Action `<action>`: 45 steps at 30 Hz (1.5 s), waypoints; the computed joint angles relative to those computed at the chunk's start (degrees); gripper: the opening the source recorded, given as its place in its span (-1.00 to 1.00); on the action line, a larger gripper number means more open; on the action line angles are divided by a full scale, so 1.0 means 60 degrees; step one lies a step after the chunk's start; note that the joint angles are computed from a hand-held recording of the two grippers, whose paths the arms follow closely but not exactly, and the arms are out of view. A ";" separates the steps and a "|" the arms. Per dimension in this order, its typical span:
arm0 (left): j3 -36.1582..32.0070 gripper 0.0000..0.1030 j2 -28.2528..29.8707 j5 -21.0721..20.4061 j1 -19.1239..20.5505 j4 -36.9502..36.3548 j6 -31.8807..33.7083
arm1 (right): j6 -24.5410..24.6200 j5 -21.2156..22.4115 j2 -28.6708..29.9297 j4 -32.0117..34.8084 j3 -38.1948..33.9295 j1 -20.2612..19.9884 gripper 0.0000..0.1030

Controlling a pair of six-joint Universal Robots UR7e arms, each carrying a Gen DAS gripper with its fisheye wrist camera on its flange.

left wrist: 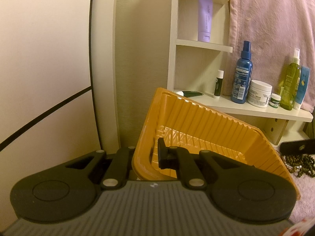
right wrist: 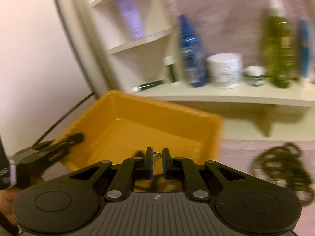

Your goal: Organize jewelry

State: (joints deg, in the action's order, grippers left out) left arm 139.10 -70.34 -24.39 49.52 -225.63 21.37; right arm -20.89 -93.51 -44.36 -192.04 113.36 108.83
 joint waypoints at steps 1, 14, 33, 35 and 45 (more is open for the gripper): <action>0.0001 -0.84 -0.0001 -0.0016 0.0003 -0.0008 -0.0009 | -0.0069 0.0134 0.0157 0.0049 -0.0093 0.0052 -0.82; 0.0022 -0.84 -0.0034 -0.0155 0.0074 -0.0028 -0.0151 | -0.0815 0.0337 0.1571 0.0964 -0.1296 0.0285 -0.82; -0.0232 -0.84 0.0429 0.0464 0.0027 -0.0416 -0.0362 | -0.0073 -0.1092 -0.1328 -0.0710 0.0944 -0.1640 -0.13; -0.0250 -0.83 0.0405 0.0489 0.0044 -0.0260 -0.0427 | -0.0174 -0.1479 -0.1678 -0.0547 0.1049 -0.1856 -0.13; -0.0230 -0.82 0.0146 0.0452 0.0224 0.0704 -0.1341 | -0.1309 -0.2170 -0.1886 0.0577 0.0800 -0.1872 -0.67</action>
State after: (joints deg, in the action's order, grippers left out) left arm 137.72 -69.47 -21.68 50.86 -221.40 13.32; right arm -28.74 -106.53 -55.68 -188.58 118.16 97.60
